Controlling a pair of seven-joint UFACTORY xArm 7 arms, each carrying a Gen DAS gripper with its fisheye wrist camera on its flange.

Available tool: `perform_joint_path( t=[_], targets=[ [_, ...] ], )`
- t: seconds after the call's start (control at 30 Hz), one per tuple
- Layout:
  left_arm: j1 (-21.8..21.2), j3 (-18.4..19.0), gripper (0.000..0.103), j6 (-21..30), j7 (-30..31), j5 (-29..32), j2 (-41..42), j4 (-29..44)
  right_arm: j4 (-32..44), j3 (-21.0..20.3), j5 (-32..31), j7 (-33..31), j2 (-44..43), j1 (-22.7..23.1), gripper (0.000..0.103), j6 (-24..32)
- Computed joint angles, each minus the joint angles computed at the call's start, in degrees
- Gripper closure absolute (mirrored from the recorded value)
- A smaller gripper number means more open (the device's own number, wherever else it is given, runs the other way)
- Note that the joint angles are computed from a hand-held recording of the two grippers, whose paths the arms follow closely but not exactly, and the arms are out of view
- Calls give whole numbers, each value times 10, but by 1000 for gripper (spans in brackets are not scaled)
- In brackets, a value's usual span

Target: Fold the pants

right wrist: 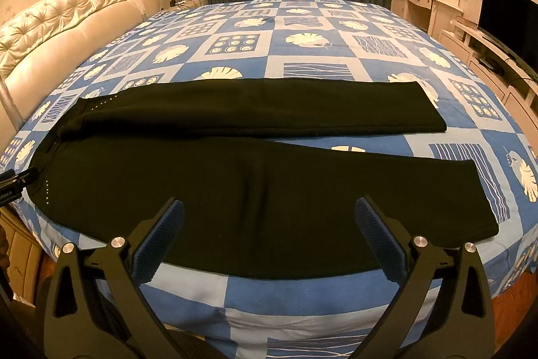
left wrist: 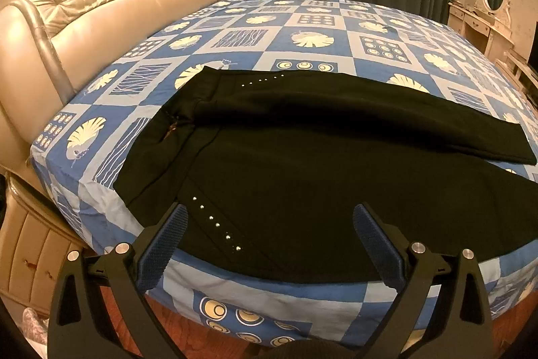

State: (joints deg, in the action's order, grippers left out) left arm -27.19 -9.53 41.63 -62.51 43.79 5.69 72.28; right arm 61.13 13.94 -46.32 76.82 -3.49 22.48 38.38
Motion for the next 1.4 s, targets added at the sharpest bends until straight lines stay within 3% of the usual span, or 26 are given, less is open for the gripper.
perform_joint_path(
  t=[0.6, 1.4],
  targets=[
    [2, -1, 4, -28, 7, -8, -5, -4, 2, -1, 3, -3, 2, 1, 2, 0],
    [-1, -5, 4, -47, 60, -39, -4, -3, 3, -1, 2, -4, 4, 4, 2, 2]
  ],
)
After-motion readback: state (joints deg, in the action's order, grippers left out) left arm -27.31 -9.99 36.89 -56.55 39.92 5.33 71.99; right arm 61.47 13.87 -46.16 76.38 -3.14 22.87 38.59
